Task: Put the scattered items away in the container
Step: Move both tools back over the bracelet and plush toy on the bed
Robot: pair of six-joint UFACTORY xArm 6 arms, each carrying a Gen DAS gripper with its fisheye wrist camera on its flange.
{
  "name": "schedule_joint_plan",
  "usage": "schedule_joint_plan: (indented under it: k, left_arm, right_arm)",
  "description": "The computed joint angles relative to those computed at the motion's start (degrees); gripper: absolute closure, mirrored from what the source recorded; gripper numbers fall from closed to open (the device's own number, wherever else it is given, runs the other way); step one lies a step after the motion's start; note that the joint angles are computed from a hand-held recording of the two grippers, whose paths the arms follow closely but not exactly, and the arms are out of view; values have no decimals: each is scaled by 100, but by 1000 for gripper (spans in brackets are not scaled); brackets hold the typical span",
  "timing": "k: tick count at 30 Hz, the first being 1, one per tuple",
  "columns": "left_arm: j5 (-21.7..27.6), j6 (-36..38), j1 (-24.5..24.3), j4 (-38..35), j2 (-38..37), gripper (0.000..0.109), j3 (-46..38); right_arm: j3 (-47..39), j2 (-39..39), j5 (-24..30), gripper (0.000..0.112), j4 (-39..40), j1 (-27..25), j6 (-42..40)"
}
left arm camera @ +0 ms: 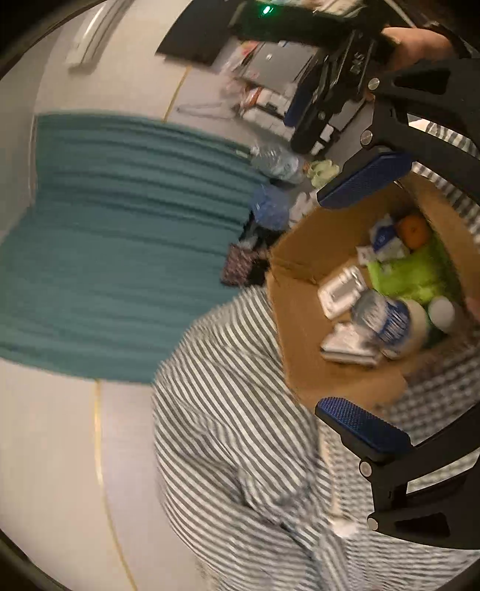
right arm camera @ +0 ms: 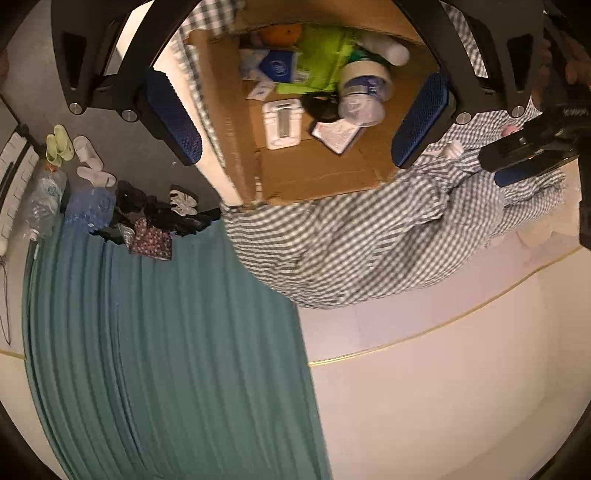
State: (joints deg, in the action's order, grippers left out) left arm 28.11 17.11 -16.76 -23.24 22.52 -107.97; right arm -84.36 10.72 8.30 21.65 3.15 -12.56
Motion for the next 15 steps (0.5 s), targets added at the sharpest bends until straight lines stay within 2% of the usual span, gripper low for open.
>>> schedule_joint_plan:
  k: [8, 15]
  left_arm:
    - [-282, -1172, 630, 1559, -1055, 6, 1429]
    - [-475, -1231, 1432, 1492, -1687, 6, 2298]
  right_arm:
    - [-151, -82, 188, 10, -1111, 684, 895]
    - [-506, 83, 385, 10, -1952, 1265, 1520]
